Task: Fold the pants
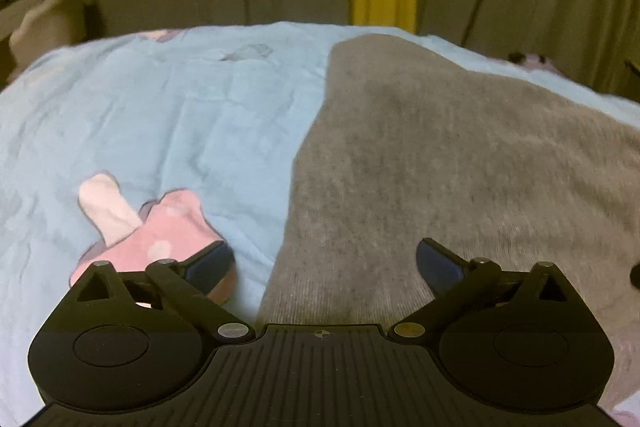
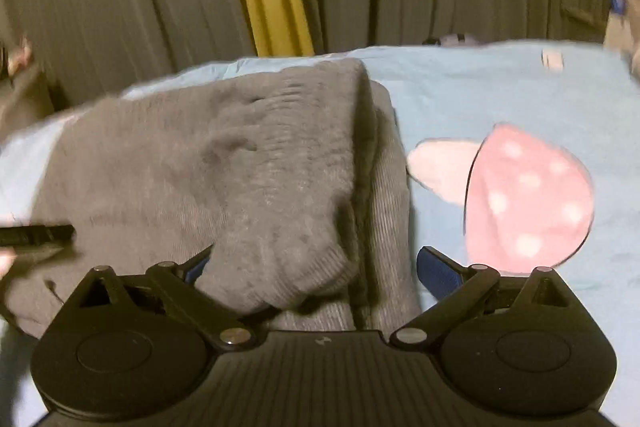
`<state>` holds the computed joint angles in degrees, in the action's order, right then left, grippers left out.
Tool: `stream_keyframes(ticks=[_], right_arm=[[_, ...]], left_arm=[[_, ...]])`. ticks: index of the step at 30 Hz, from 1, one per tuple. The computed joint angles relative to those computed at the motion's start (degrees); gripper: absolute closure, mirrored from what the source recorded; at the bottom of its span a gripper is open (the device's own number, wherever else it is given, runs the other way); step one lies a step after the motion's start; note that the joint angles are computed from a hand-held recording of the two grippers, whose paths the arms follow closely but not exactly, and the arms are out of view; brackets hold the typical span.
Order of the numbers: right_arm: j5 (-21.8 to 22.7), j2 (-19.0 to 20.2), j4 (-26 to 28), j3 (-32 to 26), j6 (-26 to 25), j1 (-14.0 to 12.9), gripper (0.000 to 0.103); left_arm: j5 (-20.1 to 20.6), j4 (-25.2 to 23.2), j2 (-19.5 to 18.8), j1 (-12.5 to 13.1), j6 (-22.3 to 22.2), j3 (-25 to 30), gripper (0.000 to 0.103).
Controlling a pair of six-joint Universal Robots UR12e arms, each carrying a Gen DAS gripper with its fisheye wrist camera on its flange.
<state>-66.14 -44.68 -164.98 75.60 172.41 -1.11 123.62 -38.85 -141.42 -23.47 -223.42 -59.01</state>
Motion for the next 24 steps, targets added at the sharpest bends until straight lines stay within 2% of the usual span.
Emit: stream_keyframes(ticks=[3,5,7,9,10,11,12,14,16,18,21,24], right_arm=[[-0.3,-0.1,-5.7,2.0,-1.0,0.0,0.004],[-1.7,-0.8,-6.5,2.6,-0.7,0.2,0.004],[-4.4,-2.4,-11.0,5.2,-0.1,0.7,0.004],[-3.5,-3.6,-19.1,8.2,0.7,0.5,0.004],[-2.9,-4.0,-21.2,9.2,0.6,0.5,0.004],[-3.2,-4.5,-20.8,9.8,-0.5,0.7,0.004],[-4.7,-5.1,-18.1,9.7,-2.7,1.1,0.004],[-10.6,-5.2,-9.4,8.7,-8.9,2.6,0.004],[-9.4,-5.3,-8.7,8.5,-6.8,2.3,0.004],[-9.7,-5.6,-6.9,7.9,-5.1,2.1,0.004],[-9.1,-7.6,-7.8,10.4,-2.5,1.7,0.004],[-10.1,-9.1,-3.3,11.2,-1.6,2.2,0.004]], left_arm=[[-1.5,-0.3,1.7,0.3,-5.6,-2.2,0.0],[-0.7,0.3,3.1,0.0,-8.7,-4.3,0.001],[-0.2,2.0,4.8,-0.4,-9.5,-6.8,0.001],[-0.3,4.3,5.8,-0.8,-8.8,-8.7,0.001],[-0.7,3.8,6.1,-1.0,-8.2,-9.1,0.001],[-0.9,2.6,6.1,-1.1,-7.8,-9.0,0.001],[-0.9,1.2,6.0,-1.2,-7.4,-8.6,0.001],[0.1,-1.5,5.2,-1.6,-5.7,-7.3,0.0],[2.0,-3.8,4.8,-2.0,-5.9,-6.5,0.0],[2.0,-3.7,5.5,-2.1,-8.0,-7.2,0.001],[2.4,-2.0,7.2,-2.9,-9.4,-9.8,0.001],[2.1,-3.0,8.2,-3.5,-8.8,-10.9,0.001]])
